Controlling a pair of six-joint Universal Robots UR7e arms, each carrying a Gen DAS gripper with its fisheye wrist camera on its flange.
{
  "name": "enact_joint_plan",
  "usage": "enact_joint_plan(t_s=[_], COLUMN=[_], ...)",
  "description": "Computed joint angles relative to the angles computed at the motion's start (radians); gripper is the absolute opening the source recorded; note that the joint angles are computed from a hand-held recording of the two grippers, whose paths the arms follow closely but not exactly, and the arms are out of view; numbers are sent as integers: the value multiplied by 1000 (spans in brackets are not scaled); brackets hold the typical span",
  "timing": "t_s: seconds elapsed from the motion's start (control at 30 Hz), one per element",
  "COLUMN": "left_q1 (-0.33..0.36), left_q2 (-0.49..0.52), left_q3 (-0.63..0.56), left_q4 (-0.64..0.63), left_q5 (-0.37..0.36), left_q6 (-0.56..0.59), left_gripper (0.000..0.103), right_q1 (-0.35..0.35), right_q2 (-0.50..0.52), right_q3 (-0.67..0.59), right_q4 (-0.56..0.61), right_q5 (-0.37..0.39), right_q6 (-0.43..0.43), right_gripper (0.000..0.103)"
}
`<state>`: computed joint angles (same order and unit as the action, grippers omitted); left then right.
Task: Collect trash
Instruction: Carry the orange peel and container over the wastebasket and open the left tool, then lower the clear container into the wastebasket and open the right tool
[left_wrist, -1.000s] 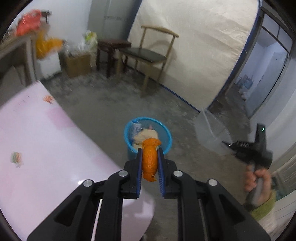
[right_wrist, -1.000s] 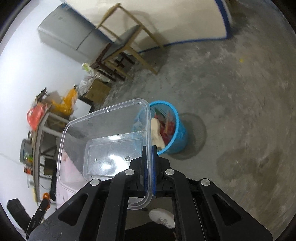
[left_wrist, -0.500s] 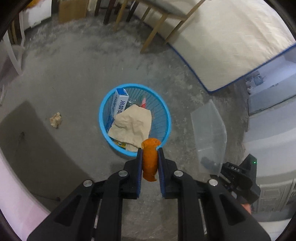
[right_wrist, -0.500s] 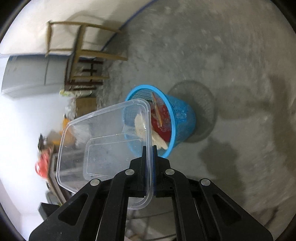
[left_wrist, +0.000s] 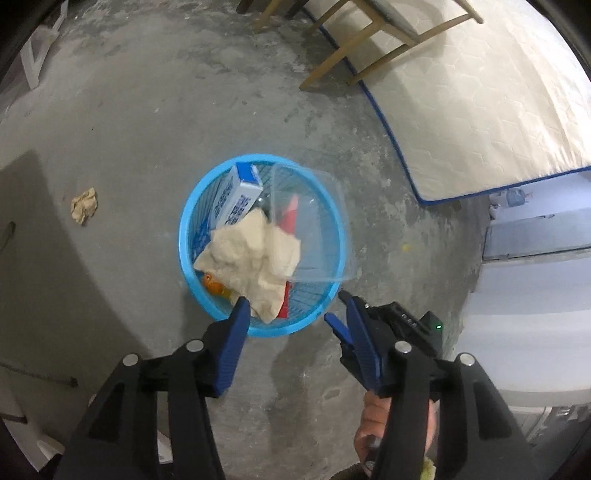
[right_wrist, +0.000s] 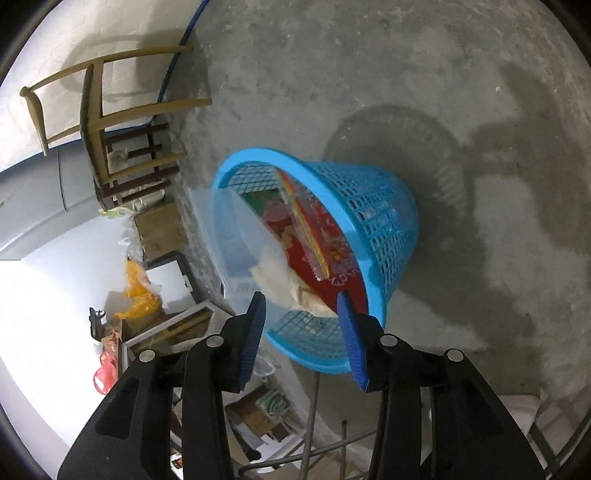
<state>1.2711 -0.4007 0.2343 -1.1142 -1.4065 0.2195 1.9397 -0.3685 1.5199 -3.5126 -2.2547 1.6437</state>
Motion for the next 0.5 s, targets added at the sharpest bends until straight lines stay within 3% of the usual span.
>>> enact_joint_plan(t_s=[0.17, 0.23, 0.4, 0.5], left_q1=[-9, -15, -31, -28], left_q2=[-6, -2, -69, -48], left_q3=[-34, -71, -77, -208], left_q4=[20, 49, 59, 121], left_q5=[-21, -23, -12, -19], left_q6=[25, 47, 182, 236], left_gripper=[54, 54, 54, 54], right_q1=[4, 1, -45, -65], right_q2=[-26, -50, -41, -29], right_q3=[44, 52, 15, -40], right_q4=[45, 144, 222, 330], right_q5=[-22, -28, 64, 100], right_q6=[14, 19, -55, -100], right_gripper=[41, 41, 35, 29])
